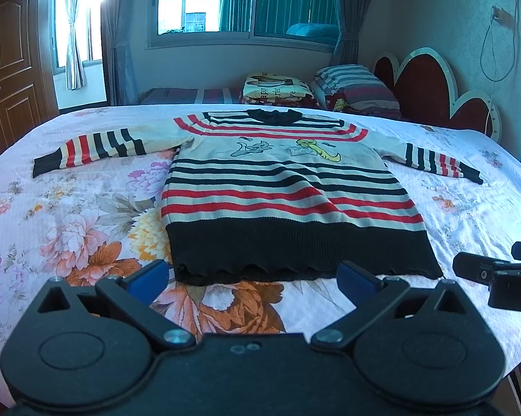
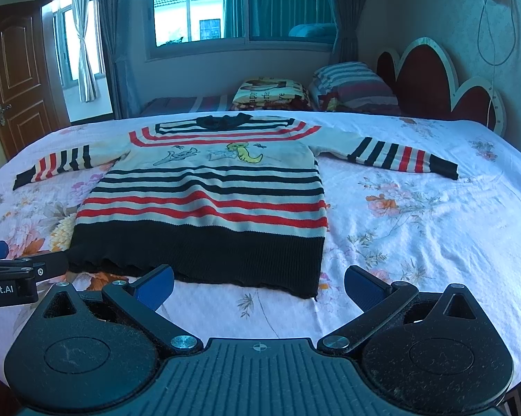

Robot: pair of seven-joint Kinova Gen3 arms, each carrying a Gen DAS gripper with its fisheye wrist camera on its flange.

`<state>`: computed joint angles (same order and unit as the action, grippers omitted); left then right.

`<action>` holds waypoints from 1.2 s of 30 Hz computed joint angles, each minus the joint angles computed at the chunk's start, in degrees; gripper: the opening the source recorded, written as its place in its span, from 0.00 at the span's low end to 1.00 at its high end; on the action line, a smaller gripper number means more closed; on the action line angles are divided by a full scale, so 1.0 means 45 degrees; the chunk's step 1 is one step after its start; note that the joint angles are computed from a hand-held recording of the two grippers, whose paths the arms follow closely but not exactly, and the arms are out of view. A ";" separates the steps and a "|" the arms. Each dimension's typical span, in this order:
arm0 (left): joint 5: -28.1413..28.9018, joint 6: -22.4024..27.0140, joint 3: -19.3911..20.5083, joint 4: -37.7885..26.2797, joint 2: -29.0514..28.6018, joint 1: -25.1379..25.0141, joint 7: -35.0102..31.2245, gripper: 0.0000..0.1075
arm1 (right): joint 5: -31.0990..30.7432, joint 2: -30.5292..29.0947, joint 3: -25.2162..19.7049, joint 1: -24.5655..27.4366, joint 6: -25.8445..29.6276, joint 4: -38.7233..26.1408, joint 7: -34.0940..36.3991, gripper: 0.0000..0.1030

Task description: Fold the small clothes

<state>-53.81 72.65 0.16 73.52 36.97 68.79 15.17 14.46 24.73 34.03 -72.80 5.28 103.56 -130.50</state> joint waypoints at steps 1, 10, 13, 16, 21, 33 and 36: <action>-0.0005 -0.0022 0.0005 0.0016 -0.0006 -0.0007 -0.0004 0.95 | -0.0011 0.0031 0.0068 -0.0063 -0.0008 -0.0011 -0.0024 1.00; -0.0067 -0.0164 -0.0023 0.0117 -0.0096 -0.0194 0.0063 0.95 | -0.0051 0.0141 -0.0195 0.0240 0.0061 -0.0205 0.0085 1.00; -0.0080 -0.0241 -0.0018 0.0090 -0.0075 -0.0258 0.0021 0.95 | -0.0011 0.0182 -0.0473 0.0539 0.0197 -0.0422 0.0164 1.00; -0.0048 -0.0409 -0.0023 0.0122 -0.0095 -0.0345 0.0015 0.95 | 0.0103 0.0223 -0.0638 0.0739 0.0290 -0.0569 0.0114 1.00; 0.0280 -0.0212 -0.0054 -0.0306 0.0105 -0.0578 -0.0237 0.95 | 0.0414 0.0428 -0.0820 0.1045 0.0603 -0.0934 -0.0127 1.00; 0.0519 -0.1560 -0.0265 0.0576 -0.0314 -0.1467 -0.0255 0.95 | 0.1440 0.1037 -0.2633 0.3009 0.1860 -0.2361 -0.1189 1.00; 0.0483 -0.1752 -0.0360 0.0806 -0.0378 -0.1698 -0.0127 0.95 | 0.1789 0.1291 -0.3133 0.3504 0.2397 -0.2940 -0.1374 1.00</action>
